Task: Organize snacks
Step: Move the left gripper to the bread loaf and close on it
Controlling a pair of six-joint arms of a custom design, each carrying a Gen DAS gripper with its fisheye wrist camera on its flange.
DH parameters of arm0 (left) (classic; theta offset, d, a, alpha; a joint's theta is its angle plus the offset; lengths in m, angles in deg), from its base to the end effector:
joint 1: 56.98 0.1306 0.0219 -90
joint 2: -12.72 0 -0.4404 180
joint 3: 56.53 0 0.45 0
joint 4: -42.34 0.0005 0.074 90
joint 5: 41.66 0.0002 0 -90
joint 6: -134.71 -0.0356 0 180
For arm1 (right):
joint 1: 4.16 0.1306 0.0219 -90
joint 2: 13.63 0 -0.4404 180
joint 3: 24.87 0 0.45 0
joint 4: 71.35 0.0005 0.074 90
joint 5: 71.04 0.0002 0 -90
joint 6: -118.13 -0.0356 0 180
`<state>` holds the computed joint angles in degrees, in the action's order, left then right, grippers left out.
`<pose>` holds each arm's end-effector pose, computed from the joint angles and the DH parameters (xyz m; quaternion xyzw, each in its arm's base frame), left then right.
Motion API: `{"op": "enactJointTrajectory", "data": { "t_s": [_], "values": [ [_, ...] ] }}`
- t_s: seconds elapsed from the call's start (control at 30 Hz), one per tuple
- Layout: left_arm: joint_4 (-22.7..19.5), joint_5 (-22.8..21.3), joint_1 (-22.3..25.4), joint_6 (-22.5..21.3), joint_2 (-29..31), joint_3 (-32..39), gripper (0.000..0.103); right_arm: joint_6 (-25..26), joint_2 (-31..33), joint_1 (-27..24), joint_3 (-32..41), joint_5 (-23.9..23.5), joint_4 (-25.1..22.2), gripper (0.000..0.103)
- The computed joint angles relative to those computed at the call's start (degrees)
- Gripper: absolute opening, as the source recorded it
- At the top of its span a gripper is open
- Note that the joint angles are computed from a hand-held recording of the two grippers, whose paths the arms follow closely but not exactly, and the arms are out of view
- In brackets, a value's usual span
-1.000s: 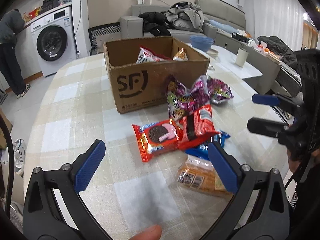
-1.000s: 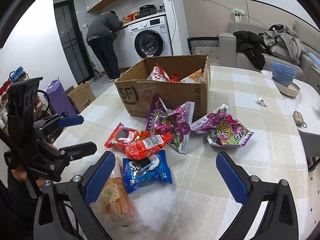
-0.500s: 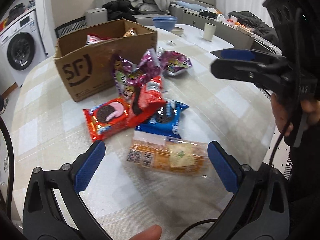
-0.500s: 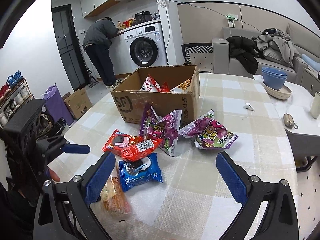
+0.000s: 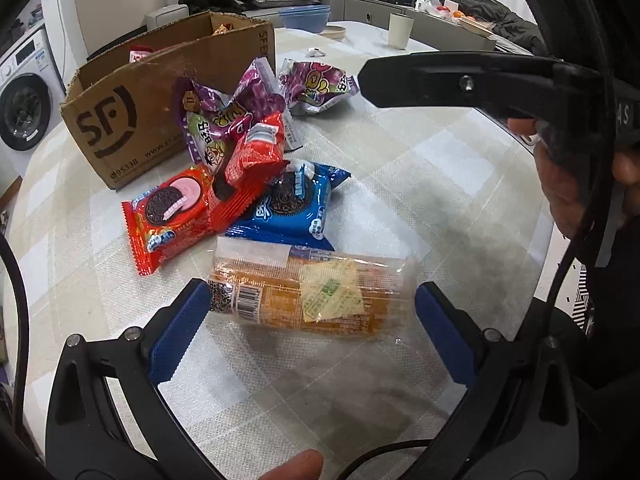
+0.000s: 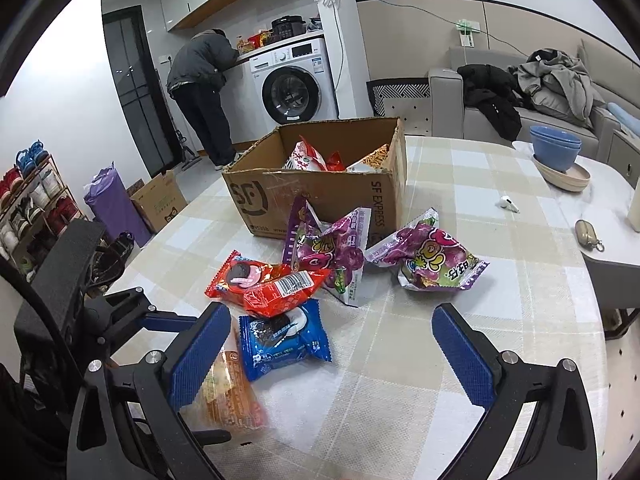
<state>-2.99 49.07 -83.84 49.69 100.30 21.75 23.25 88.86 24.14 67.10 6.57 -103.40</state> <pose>0.4551 -0.2316 0.4084 0.1827 0.9350 -0.0892 0.2905 0.5597 0.3095 0.4047 -0.2272 0.8825 0.2088 0.3550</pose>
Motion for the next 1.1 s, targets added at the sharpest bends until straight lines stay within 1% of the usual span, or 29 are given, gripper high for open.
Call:
{"op": "enactJointTrajectory", "data": {
  "t_s": [0.2,0.37,0.6,0.8,0.87,0.93,1.1],
  "values": [
    [1.04,1.59,0.86,-0.01,0.1,-0.58,0.102,-0.49,0.66,-0.08,0.22,-0.32,-0.4,0.103],
    [1.62,1.32,0.83,-0.5,0.01,-1.16,0.102,-0.35,1.06,0.07,0.45,-0.54,-0.78,0.103],
    [2.06,-0.85,0.09,-0.93,0.63,-1.22,0.103,-0.35,1.51,0.28,0.77,-0.43,-1.06,0.103],
    [2.44,2.01,1.33,-0.95,0.38,-1.59,0.102,-0.62,1.94,0.16,0.93,-0.43,-1.29,0.103],
    [2.29,2.48,1.75,-1.67,0.01,-1.9,0.099,-0.56,2.2,0.15,0.97,-0.51,-1.48,0.103],
    [1.79,1.95,2.13,-2.27,-0.33,-1.99,0.098,-0.7,2.85,0.17,1.34,-0.6,-2.25,0.103],
    [0.79,1.57,3.76,-2.35,-0.61,-1.93,0.097,-0.17,4.65,0.83,2.47,-1.12,-4.0,0.103]
  ]
}}
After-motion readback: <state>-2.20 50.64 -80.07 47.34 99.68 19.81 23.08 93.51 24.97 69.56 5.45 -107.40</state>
